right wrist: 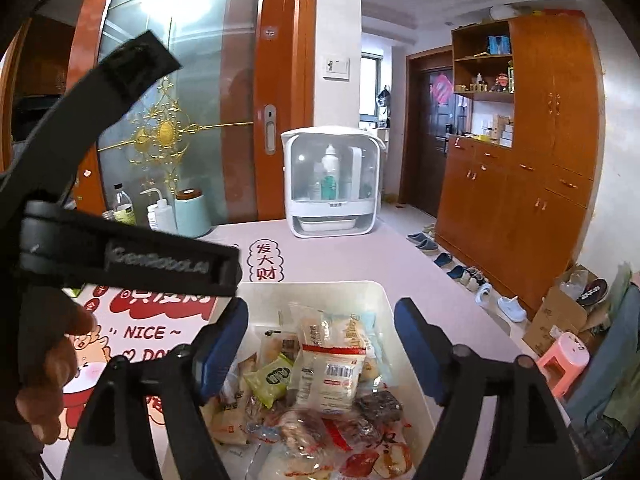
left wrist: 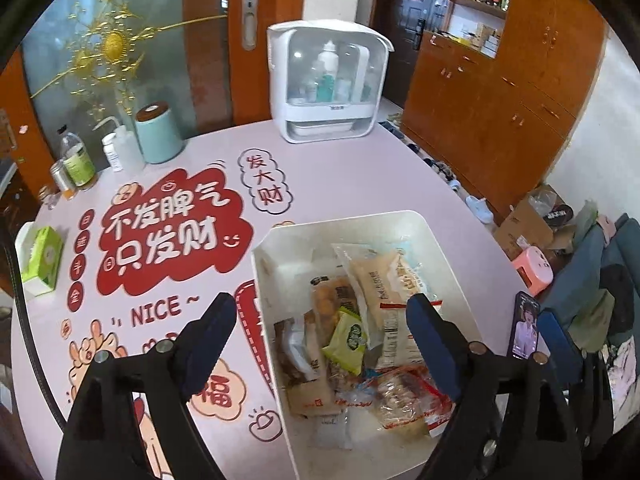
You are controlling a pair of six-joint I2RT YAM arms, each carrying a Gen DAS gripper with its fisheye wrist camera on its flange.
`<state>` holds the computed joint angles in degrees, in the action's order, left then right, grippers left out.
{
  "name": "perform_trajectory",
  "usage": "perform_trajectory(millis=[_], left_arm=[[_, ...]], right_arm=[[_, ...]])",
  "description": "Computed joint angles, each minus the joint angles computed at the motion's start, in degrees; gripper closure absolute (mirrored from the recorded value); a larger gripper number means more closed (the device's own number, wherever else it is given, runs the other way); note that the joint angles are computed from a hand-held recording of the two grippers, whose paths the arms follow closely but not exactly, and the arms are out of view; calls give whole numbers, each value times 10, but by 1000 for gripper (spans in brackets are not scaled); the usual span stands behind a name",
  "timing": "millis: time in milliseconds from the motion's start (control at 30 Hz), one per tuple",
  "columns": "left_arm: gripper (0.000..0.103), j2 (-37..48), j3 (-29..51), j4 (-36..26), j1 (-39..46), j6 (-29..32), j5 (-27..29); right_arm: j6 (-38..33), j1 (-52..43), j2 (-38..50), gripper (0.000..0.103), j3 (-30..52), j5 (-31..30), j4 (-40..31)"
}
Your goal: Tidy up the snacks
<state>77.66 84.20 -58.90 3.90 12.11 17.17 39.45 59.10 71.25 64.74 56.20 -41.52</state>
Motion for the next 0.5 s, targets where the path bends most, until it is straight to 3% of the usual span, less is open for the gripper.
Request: perform_trajectory(millis=[500], left_arm=[[16,-111,-48,-38,143,14,22]], right_arm=[[-71,22,-16,27,20,-11,26]])
